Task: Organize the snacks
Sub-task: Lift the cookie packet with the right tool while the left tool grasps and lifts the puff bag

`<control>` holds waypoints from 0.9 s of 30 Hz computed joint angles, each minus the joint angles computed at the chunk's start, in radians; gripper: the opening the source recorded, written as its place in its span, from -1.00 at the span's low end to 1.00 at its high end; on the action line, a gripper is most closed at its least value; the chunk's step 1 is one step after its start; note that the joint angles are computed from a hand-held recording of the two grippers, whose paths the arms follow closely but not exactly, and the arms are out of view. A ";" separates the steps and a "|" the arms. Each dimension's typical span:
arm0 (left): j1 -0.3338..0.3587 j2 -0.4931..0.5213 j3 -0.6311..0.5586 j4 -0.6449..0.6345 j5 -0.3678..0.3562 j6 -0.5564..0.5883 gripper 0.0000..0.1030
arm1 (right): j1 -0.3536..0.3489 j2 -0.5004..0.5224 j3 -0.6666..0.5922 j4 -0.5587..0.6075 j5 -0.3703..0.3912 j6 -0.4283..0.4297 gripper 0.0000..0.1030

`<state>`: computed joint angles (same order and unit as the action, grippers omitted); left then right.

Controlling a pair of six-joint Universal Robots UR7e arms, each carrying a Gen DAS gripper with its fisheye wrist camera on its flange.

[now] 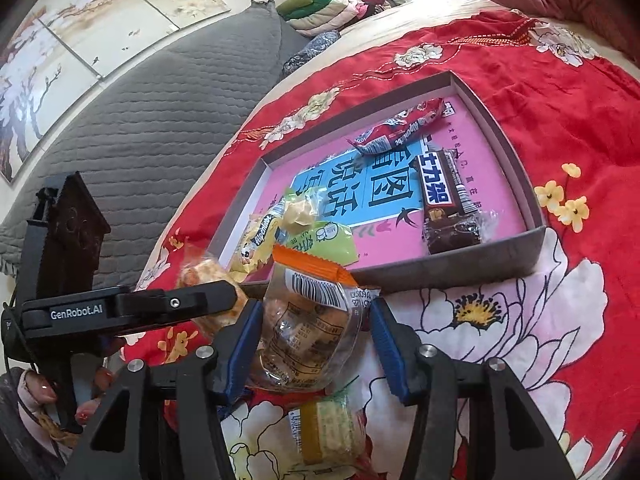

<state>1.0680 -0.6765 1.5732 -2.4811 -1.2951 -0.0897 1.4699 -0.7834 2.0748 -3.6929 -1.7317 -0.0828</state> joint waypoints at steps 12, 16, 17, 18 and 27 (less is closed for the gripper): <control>-0.018 -0.029 0.022 -0.038 -0.007 0.019 -0.01 | 0.002 -0.013 0.024 -0.046 0.018 -0.015 0.05; -0.026 -0.035 0.027 -0.050 0.000 0.025 -0.02 | 0.001 -0.015 0.027 -0.055 0.026 -0.016 0.05; -0.028 -0.036 0.027 -0.052 0.002 0.026 -0.02 | 0.001 -0.016 0.027 -0.056 0.032 -0.016 0.04; -0.029 -0.037 0.028 -0.053 0.002 0.026 -0.02 | 0.001 -0.017 0.028 -0.059 0.035 -0.017 0.04; -0.032 -0.044 0.031 -0.060 0.009 0.022 -0.03 | -0.007 -0.015 0.017 -0.058 0.073 -0.020 0.03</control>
